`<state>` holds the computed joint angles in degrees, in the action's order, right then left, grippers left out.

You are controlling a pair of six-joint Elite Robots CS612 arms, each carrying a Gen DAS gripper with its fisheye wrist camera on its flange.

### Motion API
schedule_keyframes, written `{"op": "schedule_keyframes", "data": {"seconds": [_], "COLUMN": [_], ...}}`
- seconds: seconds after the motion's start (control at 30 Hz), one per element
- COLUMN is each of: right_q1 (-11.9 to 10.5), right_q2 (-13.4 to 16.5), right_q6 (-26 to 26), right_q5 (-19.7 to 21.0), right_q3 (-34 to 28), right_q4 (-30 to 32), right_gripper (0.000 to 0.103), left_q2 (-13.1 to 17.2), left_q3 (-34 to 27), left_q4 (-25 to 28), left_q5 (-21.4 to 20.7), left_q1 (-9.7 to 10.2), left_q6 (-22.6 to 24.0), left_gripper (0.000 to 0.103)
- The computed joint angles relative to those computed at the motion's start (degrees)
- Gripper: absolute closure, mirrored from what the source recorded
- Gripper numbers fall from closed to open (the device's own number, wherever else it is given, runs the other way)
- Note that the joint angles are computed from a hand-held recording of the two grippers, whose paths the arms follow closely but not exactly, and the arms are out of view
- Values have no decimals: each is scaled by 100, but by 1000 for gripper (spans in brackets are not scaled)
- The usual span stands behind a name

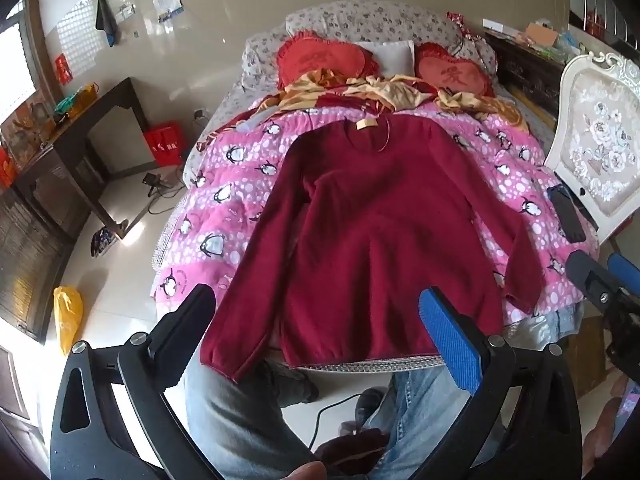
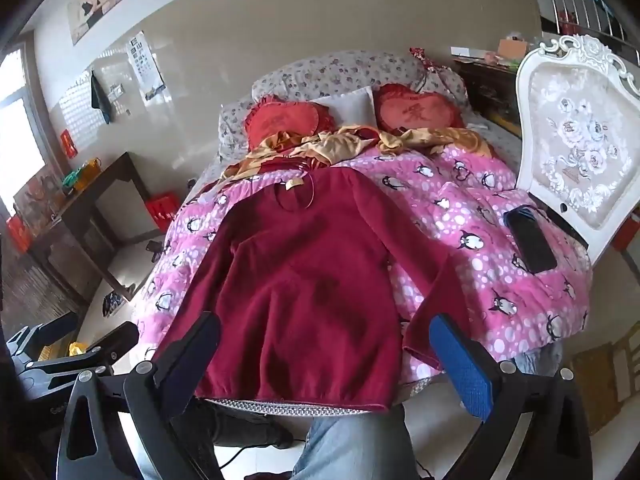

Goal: Fold small clothes

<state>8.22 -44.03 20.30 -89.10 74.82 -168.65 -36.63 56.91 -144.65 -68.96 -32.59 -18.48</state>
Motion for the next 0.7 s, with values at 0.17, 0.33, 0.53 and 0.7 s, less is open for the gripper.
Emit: {"op": "schedule_keyframes", "data": {"seconds": [0.17, 0.33, 0.53, 0.7], "right_q1": [6, 10, 3, 28], "right_q2": [124, 186, 259, 298], "right_q6": [-66, -63, -36, -113], "right_q5": [-108, -147, -69, -84], "right_q3": [-211, -341, -491, -569], "right_q4": [97, 185, 474, 559], "right_gripper": [0, 0, 0, 0], "left_q2": [183, 267, 286, 334], "left_q3": [-297, -449, -490, -561], "left_q4": [265, 404, 450, 468], "left_q5": [64, -49, -46, -46], "left_q1": [38, 75, 78, 105], "left_q6": [-16, -3, -33, -31], "left_gripper": [1, 1, 1, 1]}}
